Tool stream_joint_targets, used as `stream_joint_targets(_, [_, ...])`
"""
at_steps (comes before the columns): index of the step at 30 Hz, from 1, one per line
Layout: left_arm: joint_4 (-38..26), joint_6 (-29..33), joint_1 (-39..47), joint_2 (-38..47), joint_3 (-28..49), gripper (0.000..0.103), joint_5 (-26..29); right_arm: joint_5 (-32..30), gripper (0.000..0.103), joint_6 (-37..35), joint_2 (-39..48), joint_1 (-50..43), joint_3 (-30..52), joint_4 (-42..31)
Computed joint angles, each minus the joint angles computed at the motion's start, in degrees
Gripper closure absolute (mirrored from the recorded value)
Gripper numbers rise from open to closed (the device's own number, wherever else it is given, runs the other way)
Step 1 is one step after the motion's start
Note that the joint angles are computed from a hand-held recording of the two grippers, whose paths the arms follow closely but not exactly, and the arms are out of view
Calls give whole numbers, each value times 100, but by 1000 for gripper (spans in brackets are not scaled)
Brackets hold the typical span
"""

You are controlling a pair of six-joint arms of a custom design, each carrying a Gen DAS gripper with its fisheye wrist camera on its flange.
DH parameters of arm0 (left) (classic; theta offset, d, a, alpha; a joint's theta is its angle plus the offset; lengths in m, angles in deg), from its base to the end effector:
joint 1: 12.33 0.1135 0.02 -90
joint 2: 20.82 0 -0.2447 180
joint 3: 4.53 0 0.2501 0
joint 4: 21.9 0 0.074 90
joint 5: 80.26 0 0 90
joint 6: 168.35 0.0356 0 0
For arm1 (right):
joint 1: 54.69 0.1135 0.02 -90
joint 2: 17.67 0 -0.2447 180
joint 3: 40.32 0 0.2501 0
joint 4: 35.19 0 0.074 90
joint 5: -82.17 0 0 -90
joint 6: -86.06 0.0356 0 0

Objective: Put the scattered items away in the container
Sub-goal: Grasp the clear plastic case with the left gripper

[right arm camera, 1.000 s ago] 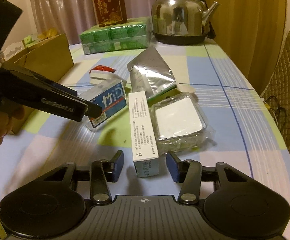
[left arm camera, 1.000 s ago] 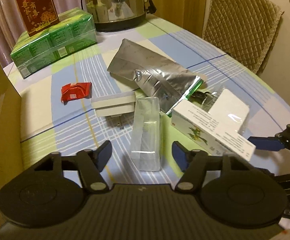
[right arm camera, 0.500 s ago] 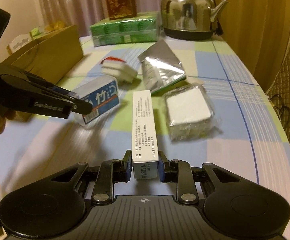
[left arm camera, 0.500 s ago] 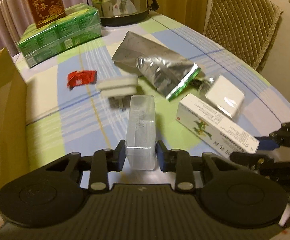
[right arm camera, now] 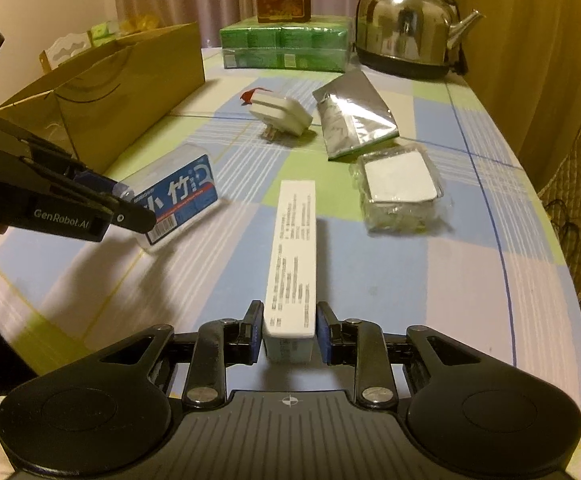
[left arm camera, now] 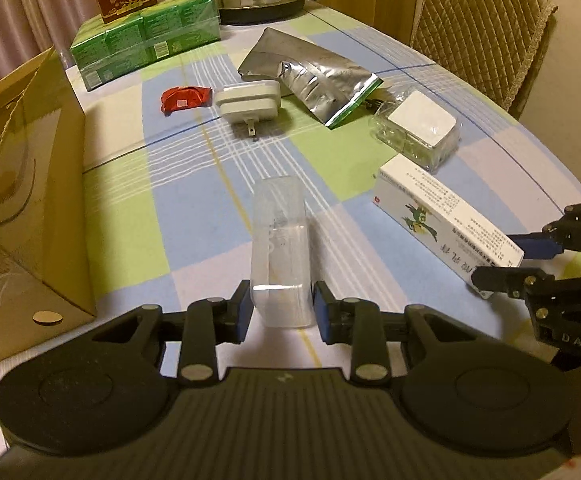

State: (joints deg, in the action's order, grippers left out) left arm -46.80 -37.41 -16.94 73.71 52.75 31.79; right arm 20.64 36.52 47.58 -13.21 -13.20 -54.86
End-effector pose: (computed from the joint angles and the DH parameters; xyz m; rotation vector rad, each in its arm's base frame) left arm 0.2864 -0.0365 0.1114 1.1013 2.3048 -0.2751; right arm 0.1389 0.1001 0.0922 0.1546 2.4047 -0.0055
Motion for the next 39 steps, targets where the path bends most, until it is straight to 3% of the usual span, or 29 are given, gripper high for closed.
stream_joint_targets(6, [75, -186, -107, 209, 167, 70, 5, -267, 65, -414, 374, -467, 160, 386])
stream_joint_targets(27, [-76, -335, -158, 915, 776, 69, -16, -648, 65, -749, 1116, -1042, 426, 957])
stream_joint_targets(35, [10, -248, -242, 917, 716, 77, -60, -746, 65, -896, 1485, -1208, 689, 1002])
stream_joint_targets(37, [-15, -235, -231, 895, 707, 77, -26, -749, 66, -905, 1605, -1219, 750, 1009])
stream_joint_targets(38, [-35, -223, -217, 872, 700, 77, -1, -716, 80, -900, 1638, -1206, 776, 981])
stream_joint_targets(39, [-30, -217, -208, 849, 683, 77, 10, -670, 80, -891, 1632, -1176, 781, 958])
